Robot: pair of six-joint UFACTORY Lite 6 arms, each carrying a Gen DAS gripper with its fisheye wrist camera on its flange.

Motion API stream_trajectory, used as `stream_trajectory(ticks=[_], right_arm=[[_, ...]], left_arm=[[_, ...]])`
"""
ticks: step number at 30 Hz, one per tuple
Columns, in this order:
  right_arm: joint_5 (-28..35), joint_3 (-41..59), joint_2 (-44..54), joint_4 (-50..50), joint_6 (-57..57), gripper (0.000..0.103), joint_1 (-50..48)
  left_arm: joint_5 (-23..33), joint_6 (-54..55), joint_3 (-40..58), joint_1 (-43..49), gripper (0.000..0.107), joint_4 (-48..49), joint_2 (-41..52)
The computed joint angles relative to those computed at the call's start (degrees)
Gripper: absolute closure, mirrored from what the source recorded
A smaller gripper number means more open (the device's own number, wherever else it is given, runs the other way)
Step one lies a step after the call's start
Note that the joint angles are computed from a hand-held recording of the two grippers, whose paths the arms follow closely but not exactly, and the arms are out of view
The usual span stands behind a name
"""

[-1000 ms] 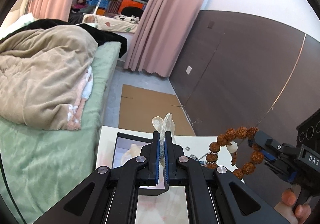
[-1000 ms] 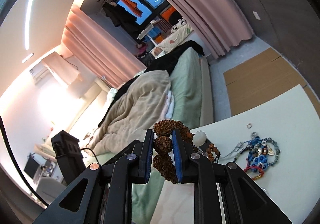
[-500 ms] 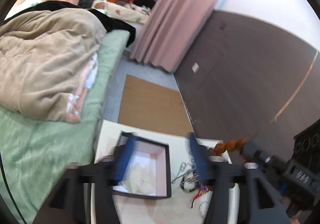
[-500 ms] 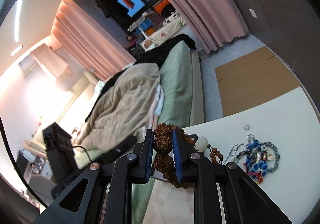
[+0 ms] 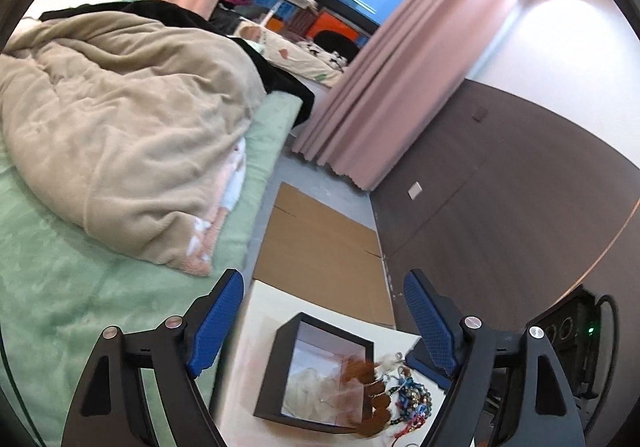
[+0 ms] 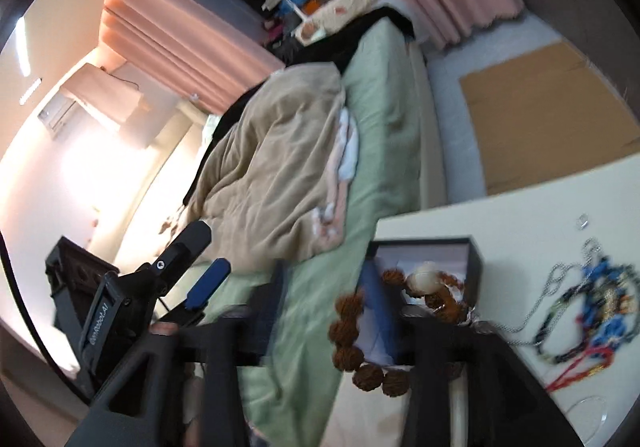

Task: Organize jewelry
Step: 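Lower the bead bracelet into the black box and open the left tool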

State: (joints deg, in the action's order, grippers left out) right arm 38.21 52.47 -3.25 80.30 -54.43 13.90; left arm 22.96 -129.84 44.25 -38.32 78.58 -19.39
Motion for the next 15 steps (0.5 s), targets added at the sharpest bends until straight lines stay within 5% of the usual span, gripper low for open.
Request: stream_trajectory(ticks=[5, 15], right_arm=[[-1.7, -2.4, -3.0, -4.1, 3.4, 0.037, -1.9], [4.3, -7.1, -10.6, -11.1, 7.8, 0.037, -16.4]], left_arm=[[-1.0, 1.0, 0.1, 0.7, 0.024, -0.9, 0.3], [0.6, 3.9, 5.4, -5.2, 0.024, -1.6, 6.9]])
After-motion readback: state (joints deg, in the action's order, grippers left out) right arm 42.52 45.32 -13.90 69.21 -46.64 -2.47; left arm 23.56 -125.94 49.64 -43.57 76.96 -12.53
